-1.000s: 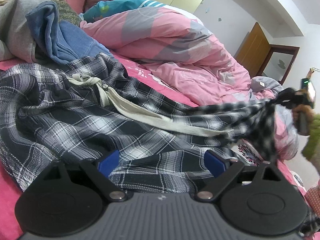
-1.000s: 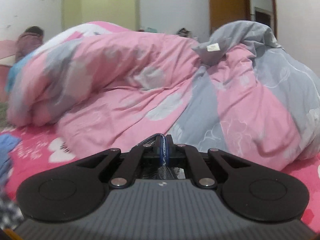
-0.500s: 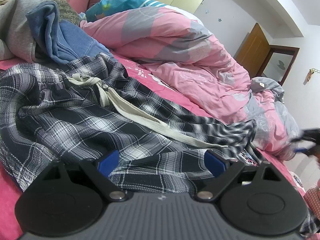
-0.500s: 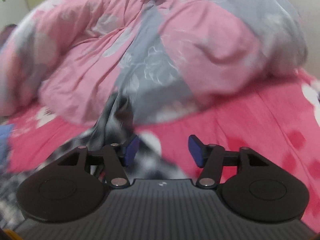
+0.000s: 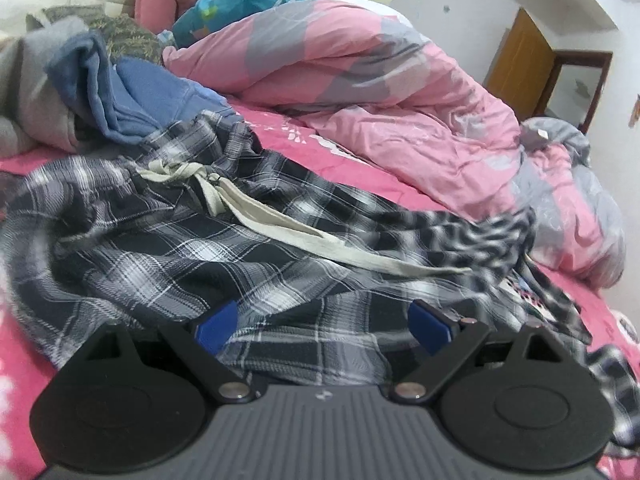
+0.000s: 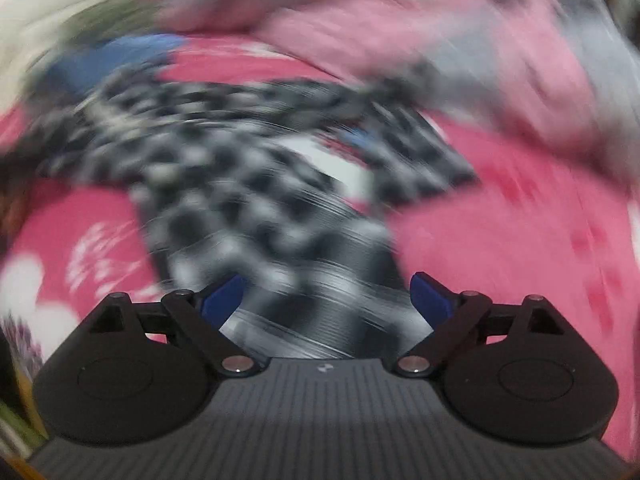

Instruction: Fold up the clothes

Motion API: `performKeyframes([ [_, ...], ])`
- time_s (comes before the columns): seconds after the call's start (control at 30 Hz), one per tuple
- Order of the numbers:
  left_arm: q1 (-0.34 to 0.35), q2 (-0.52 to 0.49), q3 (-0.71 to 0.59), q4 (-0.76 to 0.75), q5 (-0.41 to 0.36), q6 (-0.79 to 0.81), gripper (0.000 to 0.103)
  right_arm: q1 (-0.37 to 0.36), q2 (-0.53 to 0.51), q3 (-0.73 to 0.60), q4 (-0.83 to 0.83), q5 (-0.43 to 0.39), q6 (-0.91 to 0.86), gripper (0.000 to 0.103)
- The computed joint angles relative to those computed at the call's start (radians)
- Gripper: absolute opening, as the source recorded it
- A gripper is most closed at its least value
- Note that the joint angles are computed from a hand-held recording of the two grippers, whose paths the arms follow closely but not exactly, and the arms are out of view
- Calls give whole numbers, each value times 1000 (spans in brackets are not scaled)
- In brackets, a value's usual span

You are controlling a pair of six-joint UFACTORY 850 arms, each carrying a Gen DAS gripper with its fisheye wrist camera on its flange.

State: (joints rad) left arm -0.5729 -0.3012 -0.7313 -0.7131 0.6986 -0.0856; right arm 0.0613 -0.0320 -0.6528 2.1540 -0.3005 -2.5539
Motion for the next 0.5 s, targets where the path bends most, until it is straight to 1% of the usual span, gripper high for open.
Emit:
performKeyframes([
  [0.03,-7,14,10,11,-3,2,93,26,-6,15,63,-40,-78,91],
  [0.07,-14,28,20,22,-5,4,93,45,-27,17,84,-75,-115,91],
  [0.1,-21,41,28,28,-10,13,93,60,-55,7,63,-91,-109,91],
  [0.13,-30,45,24,7,-24,64,93,69,-83,-11,0,-96,-62,91],
  [0.17,-40,49,19,-15,-38,117,93,84,-114,-36,-58,-68,7,88],
  [0.2,-49,52,15,-39,-52,171,93,98,-146,-58,-75,-44,35,84],
  [0.23,-58,55,10,-64,-64,225,93,103,-175,-81,-96,-20,76,60],
  [0.27,-67,56,5,-80,-71,269,93,97,-194,-94,-124,-25,144,51],
  [0.3,-76,55,1,-90,-75,305,93,80,-191,-88,-126,-61,187,38],
  [0.33,-82,55,-2,-89,-80,324,93,69,-179,-85,-154,-71,258,2],
  [0.37,-89,54,-5,-88,-85,344,93,58,-165,-76,-146,-84,288,3],
  [0.47,-109,59,-9,-76,-102,383,93,16,-64,6,-47,-164,238,3],
  [0.5,-116,63,-7,-64,-108,381,93,-2,-22,38,-64,-198,257,3],
])
